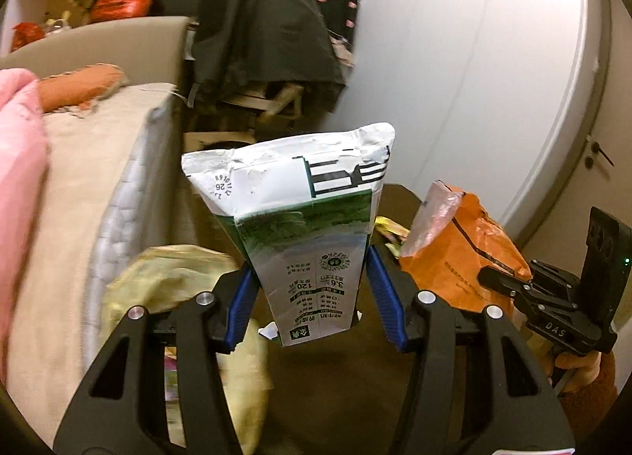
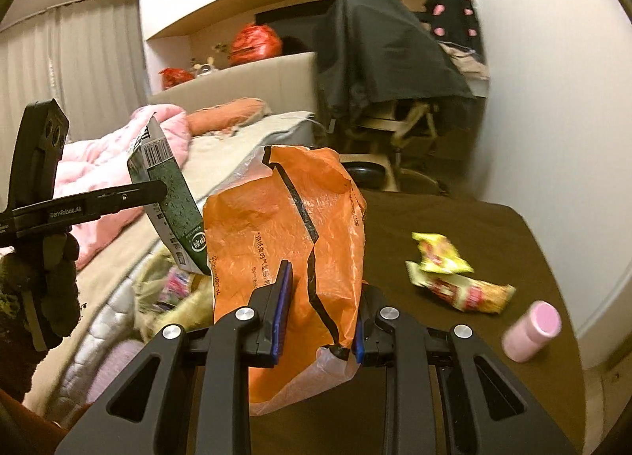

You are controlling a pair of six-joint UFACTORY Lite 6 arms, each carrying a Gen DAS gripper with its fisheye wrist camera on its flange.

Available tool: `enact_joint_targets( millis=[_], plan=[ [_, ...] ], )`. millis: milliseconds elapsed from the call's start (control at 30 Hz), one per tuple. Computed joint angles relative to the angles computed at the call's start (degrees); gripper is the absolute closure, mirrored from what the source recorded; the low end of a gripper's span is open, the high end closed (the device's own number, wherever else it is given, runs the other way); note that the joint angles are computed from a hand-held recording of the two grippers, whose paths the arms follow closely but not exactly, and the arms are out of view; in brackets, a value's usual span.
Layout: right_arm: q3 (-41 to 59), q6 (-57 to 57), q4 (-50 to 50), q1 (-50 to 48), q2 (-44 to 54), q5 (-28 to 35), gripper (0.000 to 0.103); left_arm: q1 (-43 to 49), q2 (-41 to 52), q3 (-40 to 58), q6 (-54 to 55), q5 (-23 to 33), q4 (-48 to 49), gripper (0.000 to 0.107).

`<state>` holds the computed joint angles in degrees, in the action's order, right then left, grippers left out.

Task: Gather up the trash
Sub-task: 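Carry the milk carton and orange bag over the yellow trash bag, then open right tool to drop orange bag while left tool releases carton into bag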

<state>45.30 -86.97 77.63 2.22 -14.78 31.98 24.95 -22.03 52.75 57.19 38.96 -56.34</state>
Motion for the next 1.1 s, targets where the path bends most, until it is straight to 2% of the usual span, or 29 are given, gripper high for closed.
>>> enact_joint_targets(
  millis=[200,300,400,567,733,900,1100],
  plan=[
    [8.85,7.41,-1.72,17.45,9.15,-8.39,0.079,21.94,5.41,3.64,12.03,12.42,-5.14,0.056],
    [16.37,12.71,-4.90,26.22,18.36,-12.23,0.079,30.01,9.02,5.20,16.30,17.45,-6.31,0.056],
    [26.01,20.87,-11.04,32.26,29.53,-12.81,0.079,35.73,13.43,7.07,19.37,20.66,-6.52,0.056],
    [39.06,33.43,-19.82,36.59,45.51,-11.63,0.079,39.66,19.27,10.20,20.97,22.18,-6.70,0.056],
    [44.15,39.11,-22.48,36.78,53.10,-11.39,0.079,40.52,22.68,12.21,21.68,22.45,-7.47,0.056],
    [43.61,33.10,-16.22,37.65,54.33,-14.33,0.079,37.43,25.00,12.86,20.79,22.01,-8.24,0.056],
    [39.77,17.31,-2.52,35.72,53.15,-13.61,0.079,28.40,32.46,12.97,20.77,13.42,-8.28,0.056]
  ],
)
